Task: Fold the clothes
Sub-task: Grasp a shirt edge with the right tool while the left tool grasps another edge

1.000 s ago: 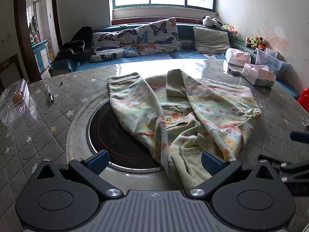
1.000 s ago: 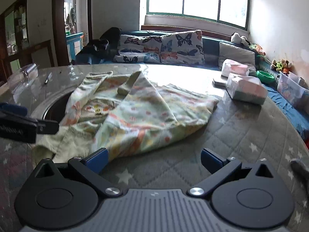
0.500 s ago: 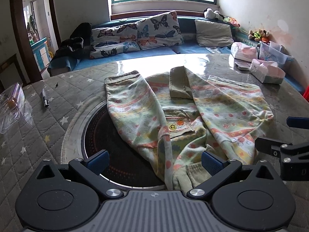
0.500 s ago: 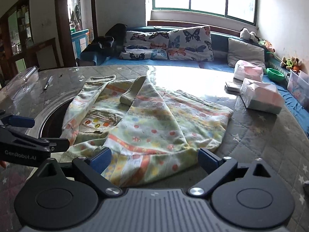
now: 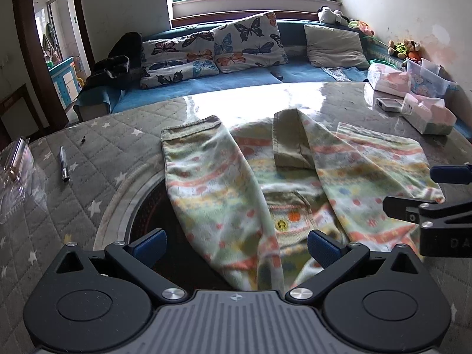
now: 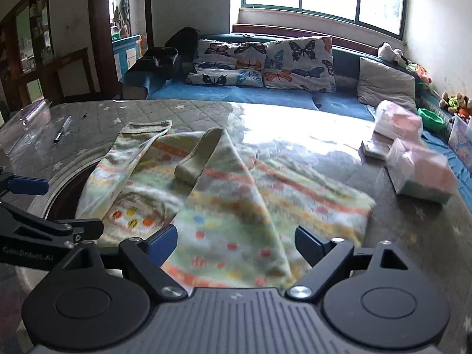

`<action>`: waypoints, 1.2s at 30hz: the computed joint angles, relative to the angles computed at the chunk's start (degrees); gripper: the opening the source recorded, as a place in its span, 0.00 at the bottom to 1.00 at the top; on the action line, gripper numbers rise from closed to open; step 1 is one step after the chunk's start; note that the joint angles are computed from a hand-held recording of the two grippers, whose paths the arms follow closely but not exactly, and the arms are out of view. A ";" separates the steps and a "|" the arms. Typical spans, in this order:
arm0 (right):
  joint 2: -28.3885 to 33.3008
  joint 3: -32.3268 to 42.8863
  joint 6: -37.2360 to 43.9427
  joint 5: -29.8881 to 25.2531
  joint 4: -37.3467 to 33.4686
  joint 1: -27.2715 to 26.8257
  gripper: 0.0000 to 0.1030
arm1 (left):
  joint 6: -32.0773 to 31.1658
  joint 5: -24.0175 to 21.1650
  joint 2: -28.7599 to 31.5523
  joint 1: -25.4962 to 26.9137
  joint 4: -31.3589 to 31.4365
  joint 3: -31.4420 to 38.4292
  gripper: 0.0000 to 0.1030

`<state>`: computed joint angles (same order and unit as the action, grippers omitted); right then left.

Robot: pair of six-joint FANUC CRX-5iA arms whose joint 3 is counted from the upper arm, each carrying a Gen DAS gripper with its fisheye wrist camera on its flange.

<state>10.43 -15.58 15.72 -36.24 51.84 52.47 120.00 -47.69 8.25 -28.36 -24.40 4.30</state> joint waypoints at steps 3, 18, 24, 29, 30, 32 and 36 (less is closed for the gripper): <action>2.51 3.41 3.50 0.29 -1.34 -1.51 0.82 | -0.13 -0.35 1.34 0.36 -0.55 1.71 1.00; 18.74 27.47 26.18 -0.80 -21.54 -7.08 0.60 | -2.18 -1.20 10.15 3.54 1.03 11.22 0.90; 20.75 30.14 29.34 -0.62 -25.55 -8.12 0.23 | -3.50 -3.39 13.45 4.32 2.00 14.12 0.73; 17.80 26.26 27.16 1.50 -23.89 -8.24 0.05 | -4.01 -2.66 13.04 5.20 3.48 12.73 0.42; 16.99 24.81 25.46 2.08 -22.00 -8.15 0.05 | -4.04 -2.39 12.77 5.28 3.61 12.35 0.39; 14.52 20.66 21.11 3.72 -17.12 -8.00 0.05 | -3.76 -1.65 12.21 5.40 3.77 11.65 0.24; 9.67 13.67 12.88 5.25 -8.32 -7.94 0.04 | -2.27 -0.22 10.28 5.68 3.26 9.62 0.09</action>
